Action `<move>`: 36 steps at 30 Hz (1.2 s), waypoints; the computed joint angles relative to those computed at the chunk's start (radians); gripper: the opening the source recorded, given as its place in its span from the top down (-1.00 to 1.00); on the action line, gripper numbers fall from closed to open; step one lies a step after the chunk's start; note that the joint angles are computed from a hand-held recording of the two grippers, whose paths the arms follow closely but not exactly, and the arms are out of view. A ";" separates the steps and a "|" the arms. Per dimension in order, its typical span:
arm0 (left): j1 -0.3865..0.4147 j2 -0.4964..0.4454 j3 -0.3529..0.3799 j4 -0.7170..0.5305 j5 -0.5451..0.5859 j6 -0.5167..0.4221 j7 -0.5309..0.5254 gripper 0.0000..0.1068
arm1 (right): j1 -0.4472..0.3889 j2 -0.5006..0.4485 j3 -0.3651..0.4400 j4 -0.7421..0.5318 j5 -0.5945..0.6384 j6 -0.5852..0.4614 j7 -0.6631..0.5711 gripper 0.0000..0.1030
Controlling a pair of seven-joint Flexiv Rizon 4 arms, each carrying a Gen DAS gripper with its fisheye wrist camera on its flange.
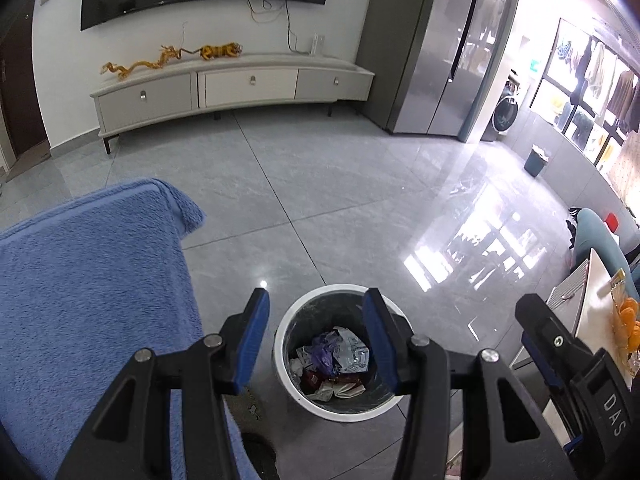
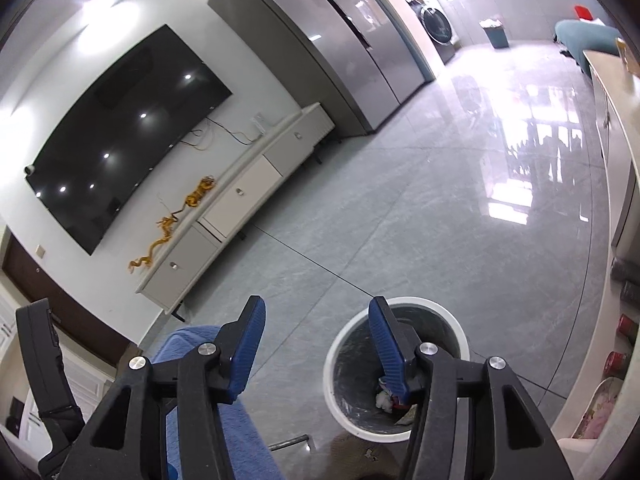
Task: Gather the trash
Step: 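Return both open tools to the trash on the rug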
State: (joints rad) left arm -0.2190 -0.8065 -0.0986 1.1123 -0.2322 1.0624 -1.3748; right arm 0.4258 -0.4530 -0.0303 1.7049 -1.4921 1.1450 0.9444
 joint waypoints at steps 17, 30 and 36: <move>0.209 0.361 -0.063 0.502 -0.184 0.263 0.176 0.05 | 0.090 0.025 0.039 -0.113 -0.140 -0.055 -0.132 -0.06; 0.417 0.600 -0.027 0.872 -0.505 0.473 0.359 0.01 | 0.164 -0.096 0.019 -0.311 -0.188 0.094 -0.308 -0.10; 0.453 0.640 -0.020 0.944 -0.694 0.511 0.547 0.01 | 0.218 -0.161 -0.014 -0.390 -0.112 0.159 -0.410 -0.10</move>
